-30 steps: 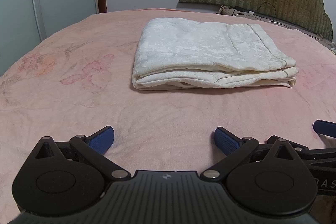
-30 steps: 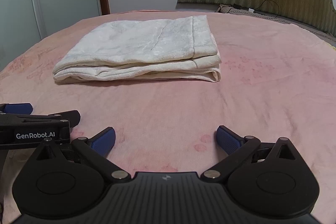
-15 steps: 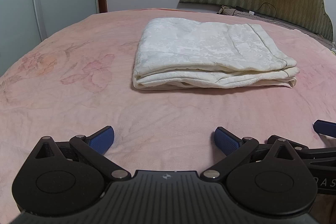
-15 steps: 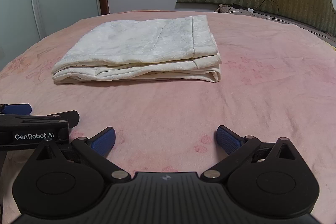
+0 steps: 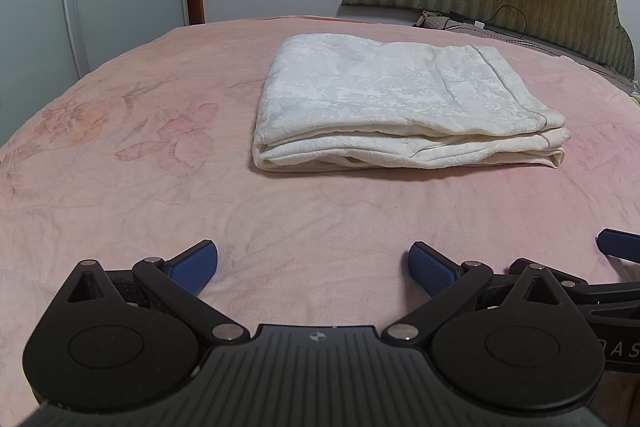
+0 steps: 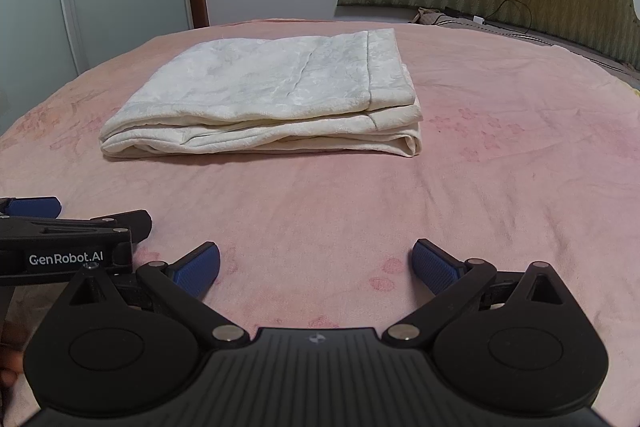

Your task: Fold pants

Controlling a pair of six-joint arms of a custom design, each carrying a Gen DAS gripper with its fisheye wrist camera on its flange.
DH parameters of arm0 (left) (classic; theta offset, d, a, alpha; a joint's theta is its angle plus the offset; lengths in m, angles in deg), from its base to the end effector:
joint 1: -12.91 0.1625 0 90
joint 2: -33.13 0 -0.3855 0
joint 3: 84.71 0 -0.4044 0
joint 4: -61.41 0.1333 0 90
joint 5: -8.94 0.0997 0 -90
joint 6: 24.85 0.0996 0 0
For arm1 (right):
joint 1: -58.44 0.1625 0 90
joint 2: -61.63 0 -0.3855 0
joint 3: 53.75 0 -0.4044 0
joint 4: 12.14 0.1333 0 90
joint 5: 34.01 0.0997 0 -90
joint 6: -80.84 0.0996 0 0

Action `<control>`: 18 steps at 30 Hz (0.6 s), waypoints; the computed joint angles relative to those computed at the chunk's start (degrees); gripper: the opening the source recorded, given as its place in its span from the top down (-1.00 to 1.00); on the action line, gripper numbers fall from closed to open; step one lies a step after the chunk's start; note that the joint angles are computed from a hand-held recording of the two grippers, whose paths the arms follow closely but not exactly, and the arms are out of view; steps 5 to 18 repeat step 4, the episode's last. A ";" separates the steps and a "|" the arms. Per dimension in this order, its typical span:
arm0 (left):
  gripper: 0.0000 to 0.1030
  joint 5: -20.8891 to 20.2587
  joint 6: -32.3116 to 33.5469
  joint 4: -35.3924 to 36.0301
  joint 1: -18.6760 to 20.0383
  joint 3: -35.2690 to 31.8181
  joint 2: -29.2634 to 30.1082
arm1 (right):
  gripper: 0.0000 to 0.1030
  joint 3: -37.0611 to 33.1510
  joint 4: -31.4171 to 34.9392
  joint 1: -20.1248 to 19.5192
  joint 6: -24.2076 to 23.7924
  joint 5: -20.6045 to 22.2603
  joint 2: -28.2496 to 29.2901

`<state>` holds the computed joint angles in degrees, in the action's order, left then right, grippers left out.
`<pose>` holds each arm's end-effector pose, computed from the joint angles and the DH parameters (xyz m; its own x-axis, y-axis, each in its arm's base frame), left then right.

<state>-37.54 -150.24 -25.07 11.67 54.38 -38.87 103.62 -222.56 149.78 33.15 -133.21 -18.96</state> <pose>-0.2458 -0.1966 0.0386 -0.6558 -0.4059 -0.6366 0.3500 0.5837 -0.7327 0.1243 -0.2927 0.1468 -0.6535 -0.4763 0.5882 -0.7431 0.5515 -0.3790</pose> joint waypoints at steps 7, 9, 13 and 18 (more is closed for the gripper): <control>-1.00 0.01 0.01 -0.03 0.03 0.00 0.01 | -1.00 0.00 0.00 0.00 0.00 0.00 0.00; -1.00 0.01 0.01 -0.03 0.03 0.00 0.01 | -1.00 0.00 0.00 0.00 0.00 0.00 0.00; -1.00 0.01 0.01 -0.03 0.03 0.00 0.01 | -1.00 0.00 0.00 0.00 0.00 0.00 0.00; -1.00 0.01 0.01 -0.03 0.03 0.00 0.01 | -1.00 0.00 0.00 0.00 0.00 0.00 0.00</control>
